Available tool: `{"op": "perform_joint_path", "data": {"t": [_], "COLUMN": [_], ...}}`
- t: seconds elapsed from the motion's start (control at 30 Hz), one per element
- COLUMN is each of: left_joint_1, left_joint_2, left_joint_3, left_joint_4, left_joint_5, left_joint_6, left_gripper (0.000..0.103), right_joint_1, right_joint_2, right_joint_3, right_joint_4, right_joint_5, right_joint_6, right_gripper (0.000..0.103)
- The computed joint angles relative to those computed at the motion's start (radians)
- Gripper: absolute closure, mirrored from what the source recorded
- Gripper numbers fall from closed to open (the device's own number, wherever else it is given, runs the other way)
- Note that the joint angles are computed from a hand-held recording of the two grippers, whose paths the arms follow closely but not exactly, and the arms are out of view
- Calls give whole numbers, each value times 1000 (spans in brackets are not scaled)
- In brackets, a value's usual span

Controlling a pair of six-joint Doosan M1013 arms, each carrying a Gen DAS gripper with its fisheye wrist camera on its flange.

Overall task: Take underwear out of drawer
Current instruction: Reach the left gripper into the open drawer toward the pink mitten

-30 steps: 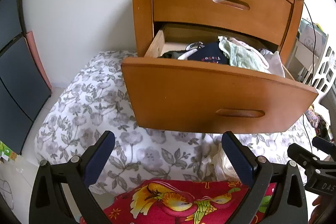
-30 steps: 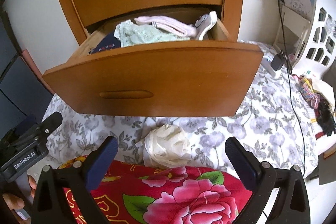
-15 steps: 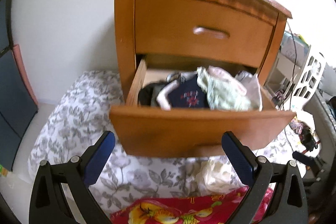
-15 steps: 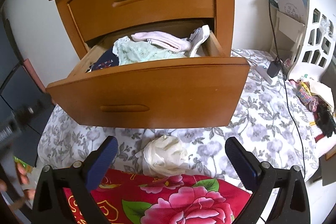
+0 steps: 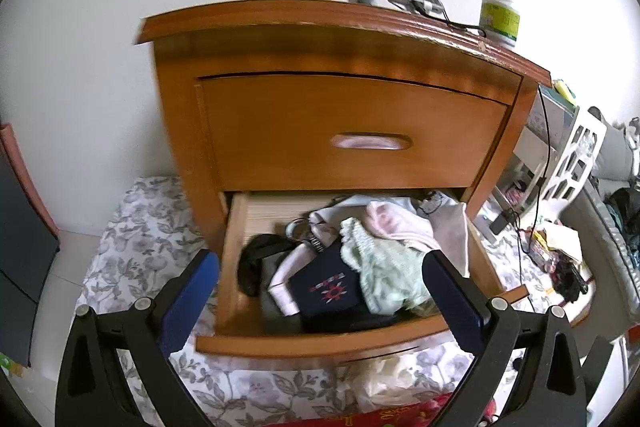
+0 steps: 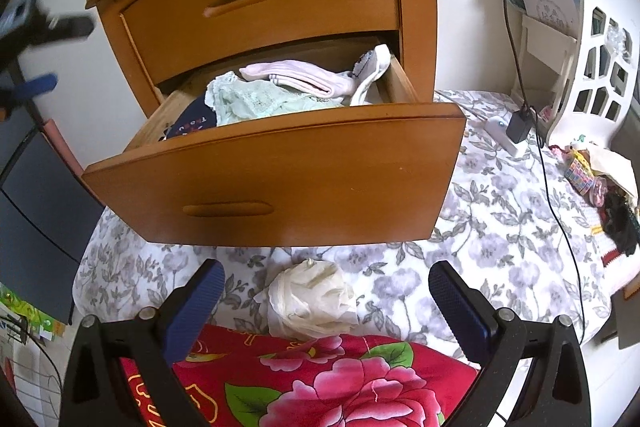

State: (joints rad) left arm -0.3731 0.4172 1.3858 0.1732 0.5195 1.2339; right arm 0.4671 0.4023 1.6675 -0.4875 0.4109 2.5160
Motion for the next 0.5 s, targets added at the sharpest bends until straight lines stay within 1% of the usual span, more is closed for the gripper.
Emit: {"op": "perform_joint_path", "data": {"t": [0.07,0.2,0.3,0.4,0.5], "left_joint_1": [-1,-2,-1,-7,-9], "left_joint_2": [27,90,138,173,210], "left_joint_3": [-47,-138,-205,-256,-311], "left_joint_4": [-51,-126,-159,-153,-186], "left_joint_5": [50,154,236,270,305], "left_joint_6": [63,128,134,131,155], "left_gripper": [2,2,2,2,2], "right_joint_1": [-1,-6,-8,-11,-15], "right_joint_2": [2,4,5,7,13], "right_joint_3": [-1,1,3,4,2], "right_joint_4": [9,32,33,44,71], "right_joint_5": [-1,-10,-13,-17,-20], "right_joint_6": [-7,-28,-24,-29,-54], "right_gripper": [0,0,0,0,0]}}
